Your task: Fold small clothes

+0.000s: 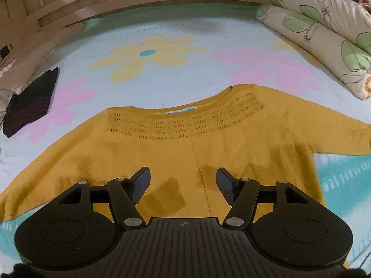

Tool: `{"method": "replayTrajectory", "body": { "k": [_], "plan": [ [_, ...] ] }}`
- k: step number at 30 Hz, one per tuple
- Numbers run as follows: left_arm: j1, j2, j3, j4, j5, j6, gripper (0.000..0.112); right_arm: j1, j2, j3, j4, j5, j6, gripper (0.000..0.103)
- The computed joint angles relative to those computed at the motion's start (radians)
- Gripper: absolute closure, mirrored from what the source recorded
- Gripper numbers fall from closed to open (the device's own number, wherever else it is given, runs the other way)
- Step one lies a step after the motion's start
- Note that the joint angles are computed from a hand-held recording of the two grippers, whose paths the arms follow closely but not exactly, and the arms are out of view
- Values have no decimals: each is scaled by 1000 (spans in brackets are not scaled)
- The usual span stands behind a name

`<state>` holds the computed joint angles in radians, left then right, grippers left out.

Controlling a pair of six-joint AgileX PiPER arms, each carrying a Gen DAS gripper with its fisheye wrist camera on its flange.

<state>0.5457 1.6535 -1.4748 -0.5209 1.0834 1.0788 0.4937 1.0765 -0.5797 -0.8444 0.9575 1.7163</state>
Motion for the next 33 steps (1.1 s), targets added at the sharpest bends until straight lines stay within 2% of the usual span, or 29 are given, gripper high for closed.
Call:
{"method": "replayTrajectory", "body": {
  "k": [4,6,10,12,15,16,18,24,30,33],
  "plan": [
    [2,8,-12,-1,14,-9,51,35,-144,105,56,-9,86,42],
    [1,5,-7,-1,6,-6,50,5,-194,157,81,-59,102,42],
    [2,-1,4,-2,-8,-5,51,-10,-177,202,78,-123,150,41],
    [3,1,3,-3,-16,-5,50,35,-152,205,21,-115,231,43],
    [7,25,-24,11,-18,-29,50,-26,-165,201,57,-221,171,93],
    [12,37,-43,13,-9,-39,51,-8,-153,178,60,-203,171,94],
    [26,59,-81,12,5,-55,51,63,-129,113,44,-126,188,94],
    [84,134,-215,6,43,-91,51,188,-46,-189,41,-26,114,94],
    [153,189,-326,-1,53,-87,51,281,210,-601,55,-60,14,94],
    [196,259,-450,-6,121,-124,51,317,409,-872,112,-91,-88,94]
  ]
}}
